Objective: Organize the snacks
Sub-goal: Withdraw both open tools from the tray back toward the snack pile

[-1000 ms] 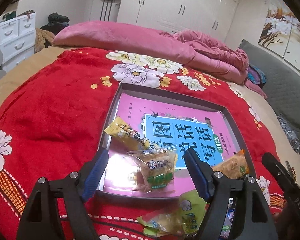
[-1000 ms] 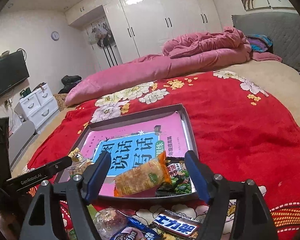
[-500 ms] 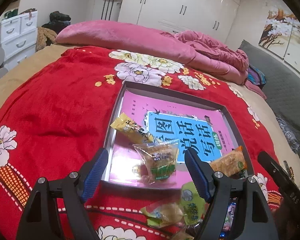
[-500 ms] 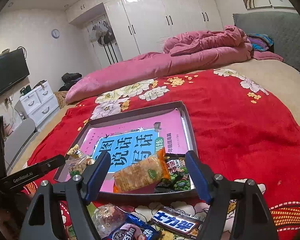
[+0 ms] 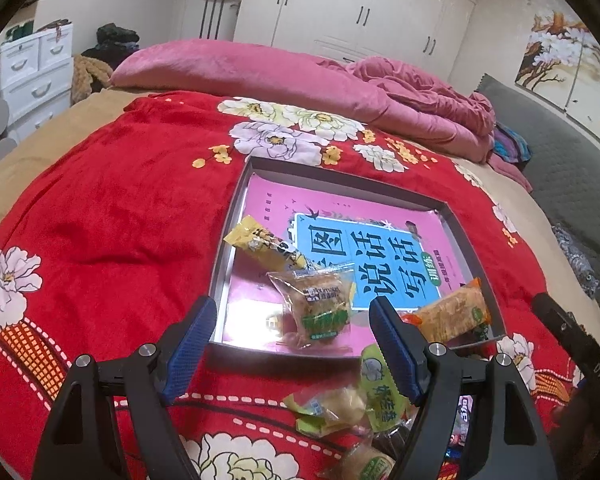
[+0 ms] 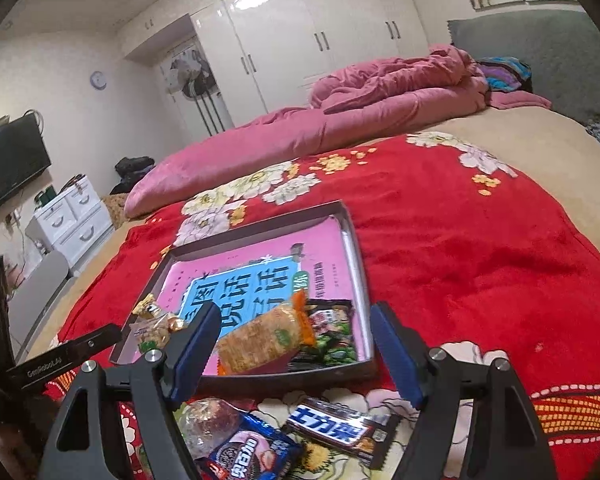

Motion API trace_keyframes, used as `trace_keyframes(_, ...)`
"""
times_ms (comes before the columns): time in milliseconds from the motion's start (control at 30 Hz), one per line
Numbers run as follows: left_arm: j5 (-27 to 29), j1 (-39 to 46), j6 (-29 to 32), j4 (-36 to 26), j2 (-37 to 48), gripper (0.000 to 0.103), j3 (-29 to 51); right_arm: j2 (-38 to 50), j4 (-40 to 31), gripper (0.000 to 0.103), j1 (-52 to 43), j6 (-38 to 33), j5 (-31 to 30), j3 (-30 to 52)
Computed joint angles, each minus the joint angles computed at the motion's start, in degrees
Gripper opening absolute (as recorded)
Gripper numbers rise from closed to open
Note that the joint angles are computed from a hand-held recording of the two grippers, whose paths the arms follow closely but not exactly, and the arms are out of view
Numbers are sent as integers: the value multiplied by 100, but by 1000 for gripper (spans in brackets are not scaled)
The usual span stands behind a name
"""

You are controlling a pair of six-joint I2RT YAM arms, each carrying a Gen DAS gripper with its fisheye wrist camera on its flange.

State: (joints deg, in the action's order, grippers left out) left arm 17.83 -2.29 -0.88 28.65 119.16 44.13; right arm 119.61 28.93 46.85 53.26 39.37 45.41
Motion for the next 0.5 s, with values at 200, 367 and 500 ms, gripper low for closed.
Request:
trace_keyframes(200,64,-3,97,-12,-128,80,-174,-138,-119,77,42,205,112,-148)
trace_keyframes(367,154,44,146,-97,-215,80,-271,-211,-265,77,117,272,165,-178)
trace_keyframes(500,221,86,165,-138,-265,80,-338,-208,-416,77,228,318,179,-123)
